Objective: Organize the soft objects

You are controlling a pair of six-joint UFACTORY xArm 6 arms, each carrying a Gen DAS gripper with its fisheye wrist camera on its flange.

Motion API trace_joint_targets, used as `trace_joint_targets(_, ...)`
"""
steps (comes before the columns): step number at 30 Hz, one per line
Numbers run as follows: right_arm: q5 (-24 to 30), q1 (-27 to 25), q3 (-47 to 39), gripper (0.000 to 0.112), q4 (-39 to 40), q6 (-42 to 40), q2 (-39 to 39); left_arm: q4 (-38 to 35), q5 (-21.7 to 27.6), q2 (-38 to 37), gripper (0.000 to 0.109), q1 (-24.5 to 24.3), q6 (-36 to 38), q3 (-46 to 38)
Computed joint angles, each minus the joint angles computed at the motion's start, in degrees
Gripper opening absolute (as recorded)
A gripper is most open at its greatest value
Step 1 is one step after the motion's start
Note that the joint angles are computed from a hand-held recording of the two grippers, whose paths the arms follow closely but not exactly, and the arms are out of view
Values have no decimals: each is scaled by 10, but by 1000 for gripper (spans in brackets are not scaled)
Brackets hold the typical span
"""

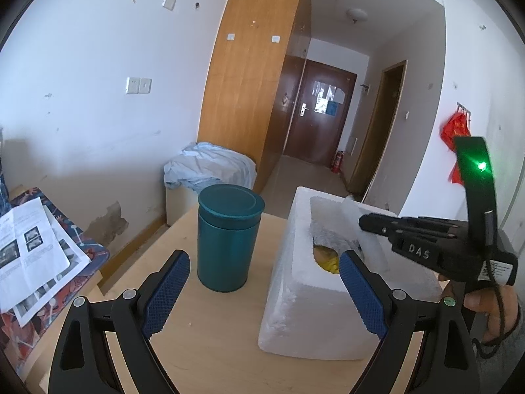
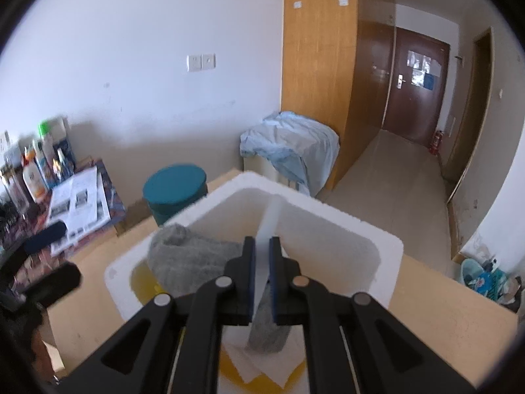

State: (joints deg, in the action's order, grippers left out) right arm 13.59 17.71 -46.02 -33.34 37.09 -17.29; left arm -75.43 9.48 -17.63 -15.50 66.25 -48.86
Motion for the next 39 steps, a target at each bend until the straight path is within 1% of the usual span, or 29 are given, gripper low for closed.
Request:
trace_joint_targets(2,-6,-3,7,12,-3,4,-8,0,-2,0,92,0,1,0)
trace_joint_targets(5,-16,-3,17,12,14,-7,-24,2,2,2,92,3,-3,-1)
trace_joint_targets(7,-20,7,24,12,66,-57,-32,4,3,1,92,3,-2,0)
trace_joint_targets(9,-19,20,23,12,93,-86,-31,0,5,0,92,3,1,1)
trace_joint_targets(11,-14,36,18,12,145,-140,-23,-2,4,-2,92,4,2,2)
trace_joint_targets(13,1,42,7,12,149,-146,-9,-3,3,-3,92,4,1,3)
trace_joint_targets(20,59,38,-12,12,123,-111,8,-10,5,-9,92,9,5,7)
trace_joint_targets(23,85,37,-17,12,100,-83,9,0,10,-11,92,11,-2,10)
trace_joint_targets(25,88,34,-13,12,98,-75,2,1,10,-15,92,11,-1,12)
trace_joint_targets(27,71,32,-1,13,105,-77,-10,-2,12,-18,92,11,3,13)
trace_joint_targets(28,64,31,7,16,99,-71,-20,-4,12,-19,92,11,4,14)
trace_joint_targets(29,63,30,12,33,86,-59,-28,-4,14,-21,92,12,4,14)
trace_joint_targets(30,59,30,17,57,69,-44,-35,-4,15,-21,92,11,3,15)
trace_joint_targets(31,50,28,26,67,32,-11,-45,-1,16,-22,92,11,0,16)
trace_joint_targets(32,43,26,34,74,-12,25,-56,1,16,-24,92,9,-2,16)
trace_joint_targets(34,45,25,39,74,-37,47,-68,-1,15,-26,92,6,1,18)
trace_joint_targets(36,43,23,46,74,-23,40,-77,-2,16,-31,92,4,1,20)
trace_joint_targets(39,65,28,43,77,-51,68,-78,-3,19,-38,92,3,4,25)
